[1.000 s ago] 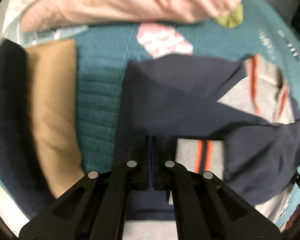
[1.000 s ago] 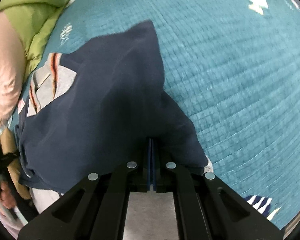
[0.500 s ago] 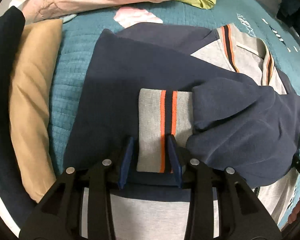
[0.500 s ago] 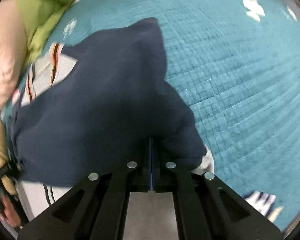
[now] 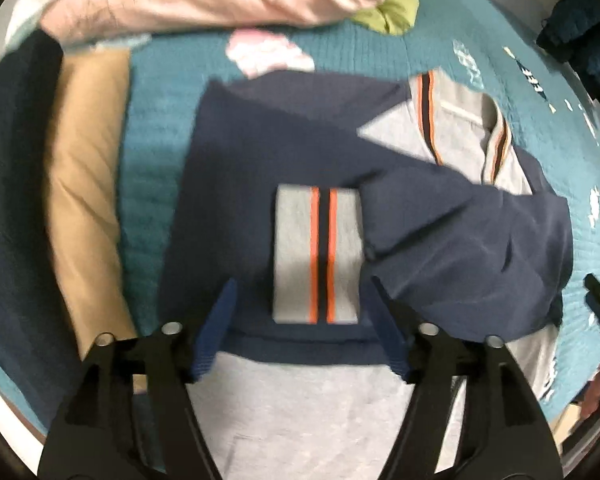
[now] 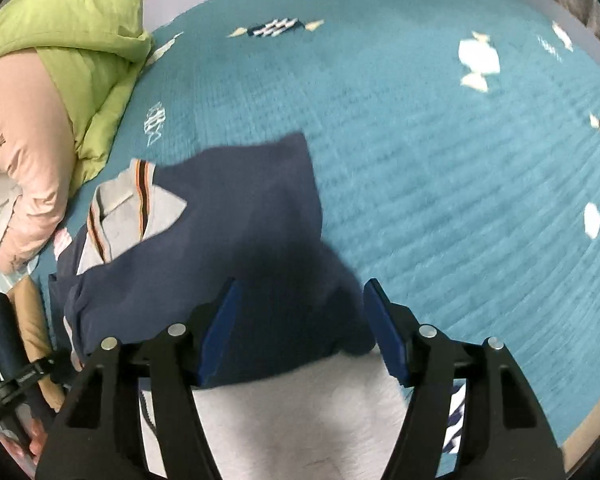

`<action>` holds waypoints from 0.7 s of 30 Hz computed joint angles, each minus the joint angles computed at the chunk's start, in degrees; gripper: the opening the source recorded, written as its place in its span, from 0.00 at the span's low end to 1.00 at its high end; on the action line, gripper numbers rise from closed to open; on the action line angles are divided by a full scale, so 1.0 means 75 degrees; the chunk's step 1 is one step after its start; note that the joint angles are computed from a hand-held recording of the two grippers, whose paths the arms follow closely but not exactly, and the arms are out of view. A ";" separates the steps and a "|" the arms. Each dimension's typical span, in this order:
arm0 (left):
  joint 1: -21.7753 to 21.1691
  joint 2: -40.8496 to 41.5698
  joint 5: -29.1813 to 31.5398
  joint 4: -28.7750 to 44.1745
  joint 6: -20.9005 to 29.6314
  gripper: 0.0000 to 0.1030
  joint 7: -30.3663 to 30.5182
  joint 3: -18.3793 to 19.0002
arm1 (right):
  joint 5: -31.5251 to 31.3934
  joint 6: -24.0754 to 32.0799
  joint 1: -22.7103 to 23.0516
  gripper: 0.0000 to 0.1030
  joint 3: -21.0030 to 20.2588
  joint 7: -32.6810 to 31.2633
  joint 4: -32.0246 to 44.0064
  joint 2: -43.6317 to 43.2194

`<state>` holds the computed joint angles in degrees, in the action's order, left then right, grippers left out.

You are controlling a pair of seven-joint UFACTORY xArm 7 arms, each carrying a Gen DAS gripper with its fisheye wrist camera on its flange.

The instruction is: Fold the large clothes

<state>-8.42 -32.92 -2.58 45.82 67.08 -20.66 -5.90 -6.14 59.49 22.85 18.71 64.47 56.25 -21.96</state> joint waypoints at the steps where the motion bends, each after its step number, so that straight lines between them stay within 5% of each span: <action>1: 0.0046 0.0165 0.0123 0.0163 -0.0002 0.67 0.0001 -0.0031 | -0.0010 0.0089 -0.0026 0.60 -0.0074 -0.0131 0.0081 0.0033; 12: 0.0581 0.1389 0.0668 0.1182 -0.0004 0.76 0.0583 0.0392 | 0.0292 0.0233 -0.0382 0.60 -0.0821 -0.1608 0.1478 0.1746; 16: 0.0779 0.2120 0.0610 0.1616 -0.0005 0.76 0.0606 0.0527 | -0.0109 0.0669 -0.0393 0.55 -0.0887 -0.1560 0.2059 0.2560; 21: 0.0925 0.2822 -0.0155 0.2078 -0.0070 0.76 0.1075 0.0884 | 0.0620 0.0370 -0.0404 0.47 -0.1108 -0.2030 0.2175 0.2918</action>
